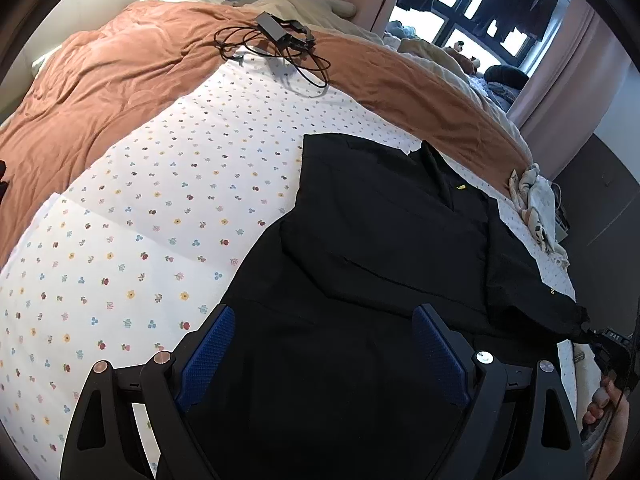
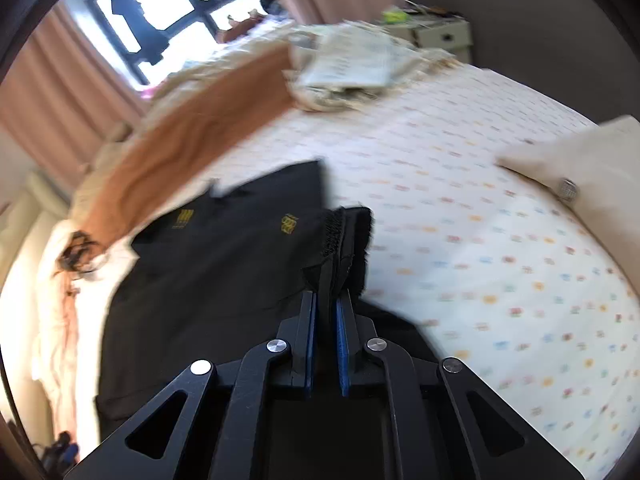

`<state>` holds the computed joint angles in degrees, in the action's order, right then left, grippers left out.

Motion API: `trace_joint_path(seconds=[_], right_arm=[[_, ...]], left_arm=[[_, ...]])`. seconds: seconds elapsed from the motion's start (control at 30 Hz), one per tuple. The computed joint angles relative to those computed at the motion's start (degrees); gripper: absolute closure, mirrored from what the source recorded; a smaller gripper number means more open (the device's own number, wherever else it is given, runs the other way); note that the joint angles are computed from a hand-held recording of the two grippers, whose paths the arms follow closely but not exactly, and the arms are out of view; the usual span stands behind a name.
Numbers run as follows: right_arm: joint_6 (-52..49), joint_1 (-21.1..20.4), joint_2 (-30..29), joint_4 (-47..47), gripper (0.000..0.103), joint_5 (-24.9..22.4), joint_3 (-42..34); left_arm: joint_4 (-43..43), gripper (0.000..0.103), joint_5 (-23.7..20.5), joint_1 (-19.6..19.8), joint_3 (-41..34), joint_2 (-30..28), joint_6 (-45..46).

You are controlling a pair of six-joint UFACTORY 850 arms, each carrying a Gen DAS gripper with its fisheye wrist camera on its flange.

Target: Fold large clothes

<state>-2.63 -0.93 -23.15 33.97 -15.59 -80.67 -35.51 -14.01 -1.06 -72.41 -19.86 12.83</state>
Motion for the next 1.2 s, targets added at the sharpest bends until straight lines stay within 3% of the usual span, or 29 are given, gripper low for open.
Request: trace_joint_path(seconds=[0.2,0.47,0.9,1.07,1.13,1.2], right_arm=[[-21.3,4.7,2.0,21.6,0.094,1.7,-0.3],[-35.9,11.5,2.7,36.7,0.096,1.6,-2.7],[-36.2,18.7,-2.8,33.4,0.096,-2.9,-13.4],[-34.1,20.7,-7.7,29.7,0.095,-6.3,-18.7],[-31.2,21.0,-10.0,26.3,0.090,-8.9,-20.9],[-29.1,20.1,-12.1,25.9,0.067,-13.9,-22.7]], left_arm=[[-3.8,0.012,-0.1,1.2,0.7,0.7,3.2],[-8.1,0.012,-0.1,3.1,1.9,1.7,6.8],[-17.5,0.012,0.1,7.4,3.9,3.7,12.7],[-12.9,0.012,0.8,7.5,3.6,3.2,8.5],[-9.9,0.012,1.0,7.4,3.3,2.9,5.8],[-8.9,0.012,1.0,7.4,3.1,2.6,4.6]])
